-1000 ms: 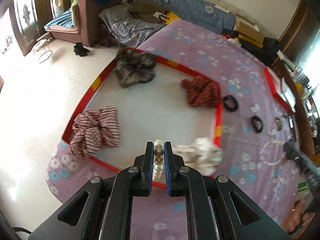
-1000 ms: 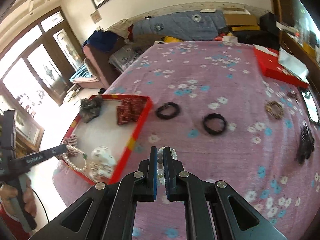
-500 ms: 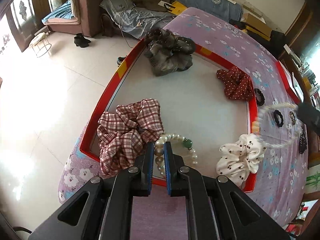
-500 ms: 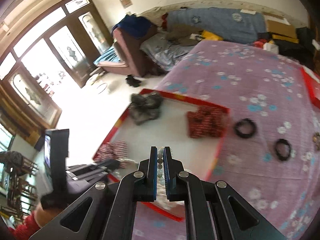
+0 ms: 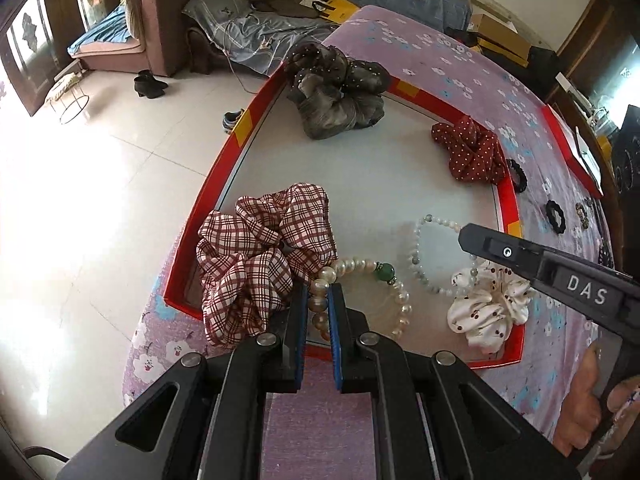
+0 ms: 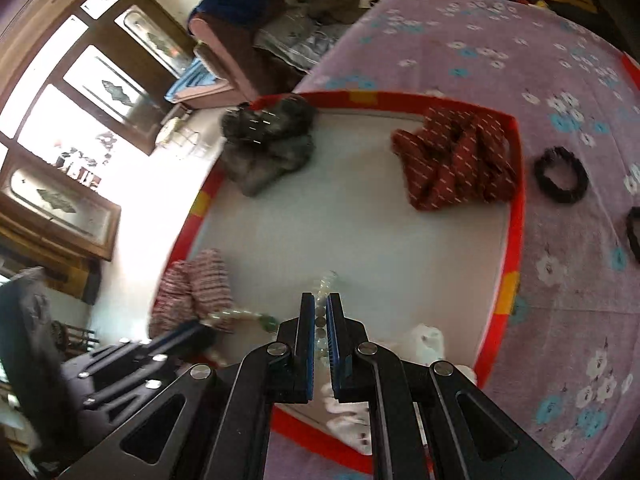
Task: Organize jewelry
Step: 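Lower the pearl bracelet into the tray with the left tool while the right tool releases the bead bracelet, then move both tools toward the black scrunchie and the black hair combs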
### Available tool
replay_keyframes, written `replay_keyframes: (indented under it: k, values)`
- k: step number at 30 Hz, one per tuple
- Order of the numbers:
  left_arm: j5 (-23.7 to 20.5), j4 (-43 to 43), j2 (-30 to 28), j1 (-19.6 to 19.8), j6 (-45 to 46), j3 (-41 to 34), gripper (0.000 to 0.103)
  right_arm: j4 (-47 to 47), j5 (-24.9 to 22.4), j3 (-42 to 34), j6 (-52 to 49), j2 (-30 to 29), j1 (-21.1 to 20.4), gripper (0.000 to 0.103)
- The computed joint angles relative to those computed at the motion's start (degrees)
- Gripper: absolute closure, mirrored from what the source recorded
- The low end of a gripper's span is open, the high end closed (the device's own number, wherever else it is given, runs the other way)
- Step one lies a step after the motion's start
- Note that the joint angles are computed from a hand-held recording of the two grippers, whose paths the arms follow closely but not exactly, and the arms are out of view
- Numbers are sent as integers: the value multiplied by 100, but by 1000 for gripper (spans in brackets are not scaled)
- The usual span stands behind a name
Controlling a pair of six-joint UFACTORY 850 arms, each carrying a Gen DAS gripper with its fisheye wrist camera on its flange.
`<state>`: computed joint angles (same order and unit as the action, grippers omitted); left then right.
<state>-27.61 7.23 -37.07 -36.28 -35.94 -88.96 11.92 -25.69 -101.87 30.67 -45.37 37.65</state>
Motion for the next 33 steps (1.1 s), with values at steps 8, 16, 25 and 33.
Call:
replay_keyframes:
  k: [8,16,25,33]
  values:
    - [-50,131,-7,-43,-124,-87,93,-199,-113,134,166,45,62,96]
    - [93,935,302,-159,-948,122,84,90,-9,316,-182,148,94,95]
    - [-24,1859,574,-307,-2058,312,77,-205,328,626,-250,528,212,76]
    - [-286,2434,696,-557,-2759,308,75,-963,770,1408,434,1174,272,68]
